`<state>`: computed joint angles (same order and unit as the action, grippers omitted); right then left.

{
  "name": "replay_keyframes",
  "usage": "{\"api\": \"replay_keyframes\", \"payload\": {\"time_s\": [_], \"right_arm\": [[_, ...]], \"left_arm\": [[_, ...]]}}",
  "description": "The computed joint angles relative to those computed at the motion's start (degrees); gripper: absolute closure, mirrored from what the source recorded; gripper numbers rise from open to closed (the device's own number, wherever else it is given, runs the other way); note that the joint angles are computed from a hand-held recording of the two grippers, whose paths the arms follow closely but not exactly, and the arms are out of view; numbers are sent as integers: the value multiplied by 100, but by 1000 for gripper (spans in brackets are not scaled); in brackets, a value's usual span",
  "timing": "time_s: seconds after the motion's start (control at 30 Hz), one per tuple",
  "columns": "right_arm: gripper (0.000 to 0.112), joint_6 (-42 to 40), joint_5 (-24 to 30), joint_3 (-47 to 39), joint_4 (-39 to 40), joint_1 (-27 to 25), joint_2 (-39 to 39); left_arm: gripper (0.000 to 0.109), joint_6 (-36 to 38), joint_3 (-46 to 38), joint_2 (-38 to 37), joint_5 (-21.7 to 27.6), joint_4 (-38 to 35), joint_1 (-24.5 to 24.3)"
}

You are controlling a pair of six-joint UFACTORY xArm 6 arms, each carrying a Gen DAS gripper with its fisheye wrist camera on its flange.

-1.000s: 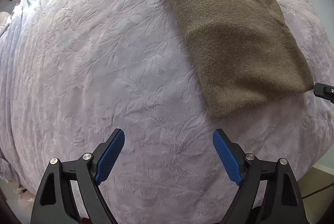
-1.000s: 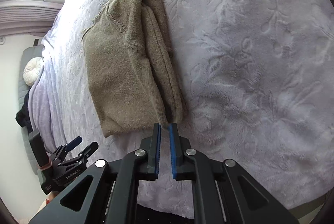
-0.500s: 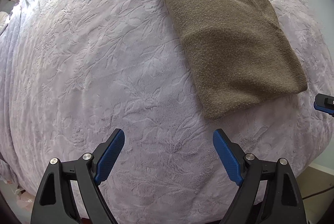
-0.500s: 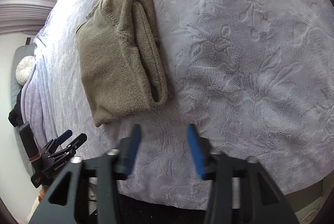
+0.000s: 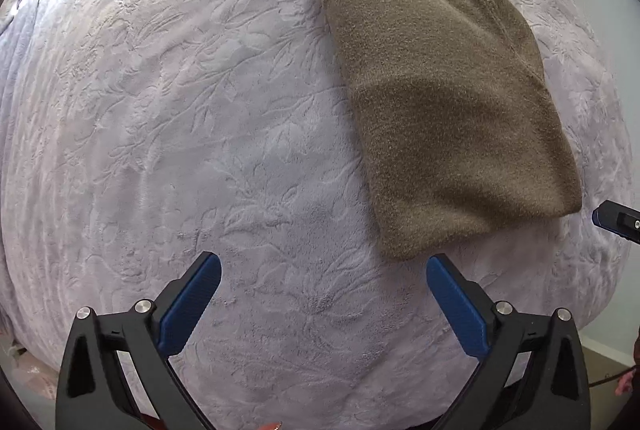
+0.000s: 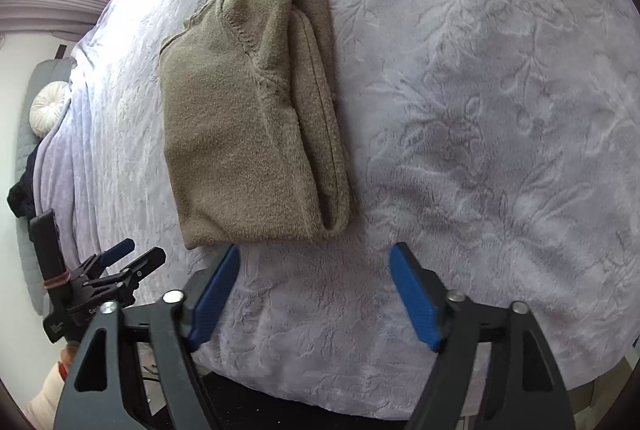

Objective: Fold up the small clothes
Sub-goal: 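Withdraw both grippers from the folded sweater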

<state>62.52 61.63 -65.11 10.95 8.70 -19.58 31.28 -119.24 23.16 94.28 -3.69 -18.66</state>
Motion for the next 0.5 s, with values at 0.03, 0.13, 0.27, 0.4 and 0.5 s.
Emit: {"api": "replay_keyframes", "payload": {"time_s": [0.03,0.13,0.27,0.4,0.5], "right_arm": [[30,-50,-2,-32,-31,-10,26],[30,-222,68,-163,-4,-58,152],[30,-436,105,-246,134,-144,275],[30,-549,192,-282,131,-206,341],[30,-690,166,-213,222,-313,332]], "left_arm": [[6,-31,-151,110,89,-5,-14],[6,-186,-544,396,315,59,-65],[6,-342,-837,681,419,221,-130],[6,-435,-1276,1041,757,55,-119],[6,-442,-1484,1183,789,-44,-115]]}}
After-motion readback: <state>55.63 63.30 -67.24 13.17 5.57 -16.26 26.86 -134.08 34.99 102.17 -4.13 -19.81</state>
